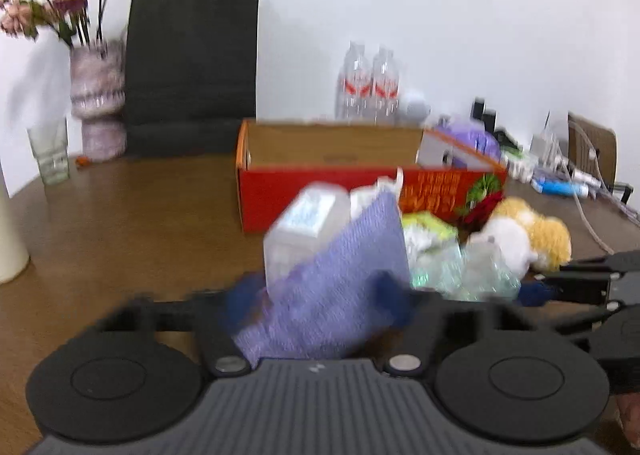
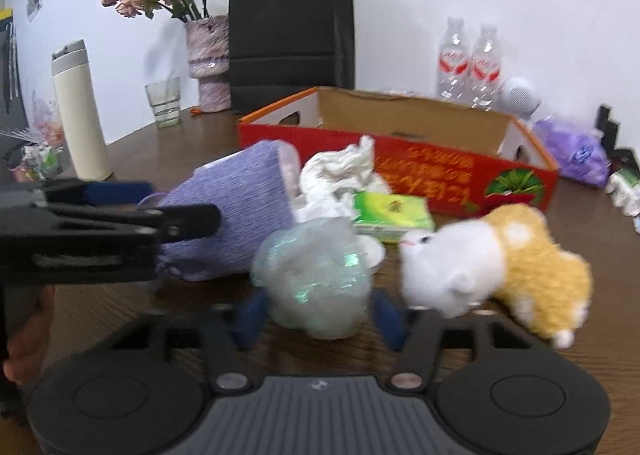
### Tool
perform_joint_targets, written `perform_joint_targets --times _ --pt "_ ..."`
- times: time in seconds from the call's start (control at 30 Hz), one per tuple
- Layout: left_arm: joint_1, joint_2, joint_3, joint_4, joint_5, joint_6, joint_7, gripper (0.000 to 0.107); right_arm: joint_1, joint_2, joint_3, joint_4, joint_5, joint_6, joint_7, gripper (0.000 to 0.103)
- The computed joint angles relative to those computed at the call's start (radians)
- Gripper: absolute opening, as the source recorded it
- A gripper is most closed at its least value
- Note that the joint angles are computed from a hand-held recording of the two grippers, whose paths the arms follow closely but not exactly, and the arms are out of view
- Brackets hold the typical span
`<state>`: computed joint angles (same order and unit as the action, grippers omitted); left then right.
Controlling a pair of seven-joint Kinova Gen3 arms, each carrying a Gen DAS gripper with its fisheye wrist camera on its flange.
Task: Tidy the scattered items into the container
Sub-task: 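Grasp the purple pouch with the left tool while the right tool grasps the iridescent bag, then carry both items into the cardboard box and open both tools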
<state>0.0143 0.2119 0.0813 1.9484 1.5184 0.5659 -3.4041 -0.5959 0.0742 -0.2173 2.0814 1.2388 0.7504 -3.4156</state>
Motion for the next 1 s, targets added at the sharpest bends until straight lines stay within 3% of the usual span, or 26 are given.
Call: perform_joint_targets --times 0.03,0.13,0.2,0.33,0.4,0.43,0.47,0.5,0.53,0.67,0.73,0.8,0.9,1.0 --pt "-0.014 -0.011 0.013 0.006 -0.024 -0.004 0.029 0.036 0.002 -0.003 0.001 0.005 0.005 -0.009 -0.005 0.034" --pt "-0.019 -0.068 -0.009 0.068 -0.001 0.017 0.028 0.02 -0.01 -0.043 -0.017 0.044 0.031 0.017 -0.06 0.032" --pt "0.001 -0.127 -0.029 0.127 0.014 0.003 0.036 0.019 -0.029 -0.091 -0.051 0.074 0.02 0.073 -0.086 0.032" --pt "0.015 -0.244 -0.043 0.224 -0.081 0.003 0.158 0.019 -0.056 -0.162 -0.125 0.089 -0.114 0.192 -0.019 0.034" --pt "0.045 -0.274 -0.093 0.252 -0.105 0.043 0.167 0.037 -0.078 -0.179 -0.144 0.083 -0.191 0.239 0.038 0.041" --pt "0.081 -0.279 -0.131 0.258 -0.108 0.053 0.157 0.059 -0.086 -0.191 -0.16 0.088 -0.211 0.252 0.05 0.051" --pt "0.109 -0.289 -0.154 0.268 -0.095 0.048 0.132 0.071 -0.078 -0.206 -0.191 0.1 -0.215 0.248 0.051 0.061" --pt "0.128 -0.298 -0.158 0.276 -0.075 0.026 0.111 0.074 -0.089 -0.221 -0.208 0.117 -0.207 0.246 0.039 0.079" --pt "0.136 -0.299 -0.144 0.274 -0.066 -0.013 0.106 0.075 -0.094 -0.228 -0.23 0.132 -0.189 0.25 0.02 0.086" --pt "0.063 -0.254 0.02 0.226 -0.099 -0.175 0.227 0.076 -0.111 -0.179 -0.249 0.12 -0.181 0.302 0.008 0.085" --pt "0.062 -0.243 0.062 0.213 -0.134 -0.257 0.279 0.076 -0.12 -0.161 -0.231 0.112 -0.189 0.301 0.009 0.081" --pt "0.12 -0.25 0.03 0.22 -0.136 -0.329 0.267 0.076 -0.138 -0.149 -0.23 0.103 -0.191 0.32 0.012 0.081" --pt "0.136 -0.276 -0.017 0.248 -0.11 -0.356 0.198 0.076 -0.17 -0.164 -0.241 0.12 -0.168 0.352 -0.019 0.081" --pt "0.11 -0.326 -0.072 0.277 -0.128 -0.287 0.157 0.077 -0.168 -0.17 -0.226 0.117 -0.196 0.368 -0.03 0.082"
